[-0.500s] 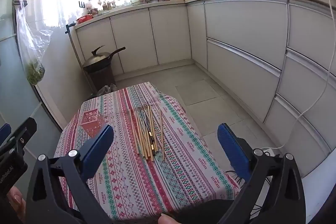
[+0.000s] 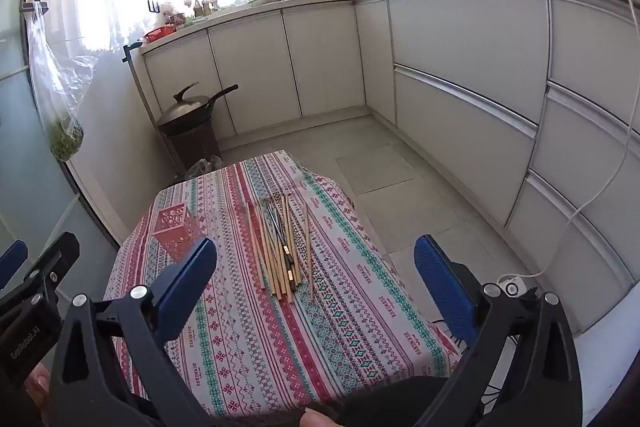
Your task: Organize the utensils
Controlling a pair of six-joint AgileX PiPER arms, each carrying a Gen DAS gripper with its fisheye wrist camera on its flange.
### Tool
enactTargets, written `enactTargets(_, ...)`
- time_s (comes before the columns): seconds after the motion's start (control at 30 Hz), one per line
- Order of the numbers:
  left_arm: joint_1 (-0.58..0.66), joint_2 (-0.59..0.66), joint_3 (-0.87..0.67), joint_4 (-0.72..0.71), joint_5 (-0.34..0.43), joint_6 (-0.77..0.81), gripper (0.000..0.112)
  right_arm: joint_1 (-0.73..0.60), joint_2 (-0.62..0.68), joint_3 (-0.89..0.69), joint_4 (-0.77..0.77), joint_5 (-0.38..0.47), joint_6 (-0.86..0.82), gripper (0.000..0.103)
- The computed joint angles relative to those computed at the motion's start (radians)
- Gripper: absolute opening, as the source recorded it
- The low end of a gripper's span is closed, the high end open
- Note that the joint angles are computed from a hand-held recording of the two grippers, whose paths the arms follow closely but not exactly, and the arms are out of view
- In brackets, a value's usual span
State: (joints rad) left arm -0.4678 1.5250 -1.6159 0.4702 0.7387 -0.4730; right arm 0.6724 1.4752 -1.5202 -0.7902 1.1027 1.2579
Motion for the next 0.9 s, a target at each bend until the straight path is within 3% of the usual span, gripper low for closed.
enactTargets(0.9,0.022,0.004,0.01,-0.038,-0.009,0.023,0.096,-0.021,0.007,-0.022,0.048,-0.007,-0.064,0.096)
